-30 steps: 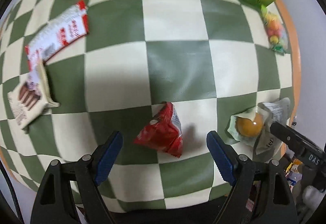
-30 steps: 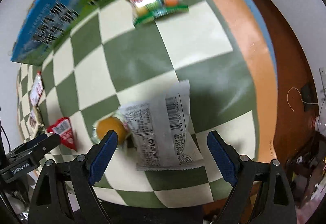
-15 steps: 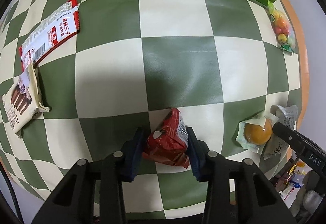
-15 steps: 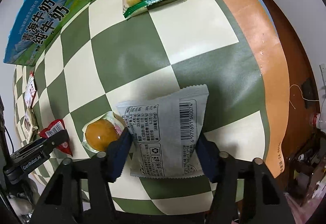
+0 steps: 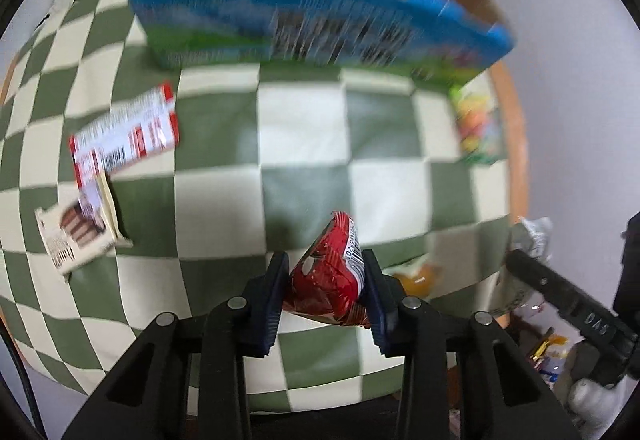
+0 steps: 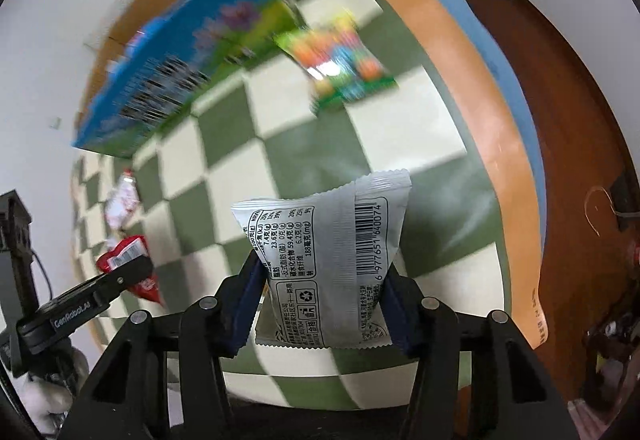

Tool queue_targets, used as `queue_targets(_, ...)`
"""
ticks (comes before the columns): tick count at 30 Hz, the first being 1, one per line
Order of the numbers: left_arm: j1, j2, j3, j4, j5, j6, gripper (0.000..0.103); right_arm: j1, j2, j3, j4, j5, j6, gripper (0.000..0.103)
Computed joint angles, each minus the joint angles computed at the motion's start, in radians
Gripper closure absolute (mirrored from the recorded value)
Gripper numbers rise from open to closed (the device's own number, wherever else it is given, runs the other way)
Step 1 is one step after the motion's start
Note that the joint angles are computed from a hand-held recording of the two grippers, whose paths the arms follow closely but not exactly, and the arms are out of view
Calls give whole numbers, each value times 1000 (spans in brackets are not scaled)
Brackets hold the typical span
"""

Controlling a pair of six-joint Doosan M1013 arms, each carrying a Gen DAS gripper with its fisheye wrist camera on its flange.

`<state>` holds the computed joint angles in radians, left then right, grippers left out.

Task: Organize snacks
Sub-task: 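Grasp the white barcode packet with right tool while left tool grasps red snack packet, then carry both packets into the box and open both tools to release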

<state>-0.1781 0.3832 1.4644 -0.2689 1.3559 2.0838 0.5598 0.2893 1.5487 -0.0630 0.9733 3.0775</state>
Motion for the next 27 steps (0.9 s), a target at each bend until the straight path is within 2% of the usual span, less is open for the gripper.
queue_targets(5, 8, 29, -142, -95, 58, 10, 70, -16, 0, -81, -56, 5, -63, 46)
queue_targets(11, -26, 100, -308, -103, 38, -27, 70, -63, 41, -207, -96, 20, -180, 46)
queue_targets(13, -32, 132, -365, -91, 48, -46, 70, -85, 77, -268, -107, 35, -224, 46)
queue_targets(20, -65, 274, -568, 65, 116, -126, 70, -157, 194, -449, -67, 115, -385, 46)
queue_targets(25, -80, 346, -639, 168, 153, -143, 70, -195, 299, -578, -2, 188, -483, 46)
queue_targets(27, -84, 380, -672, 199, 194, -145, 69, -207, 331, -608, 26, 208, -508, 46)
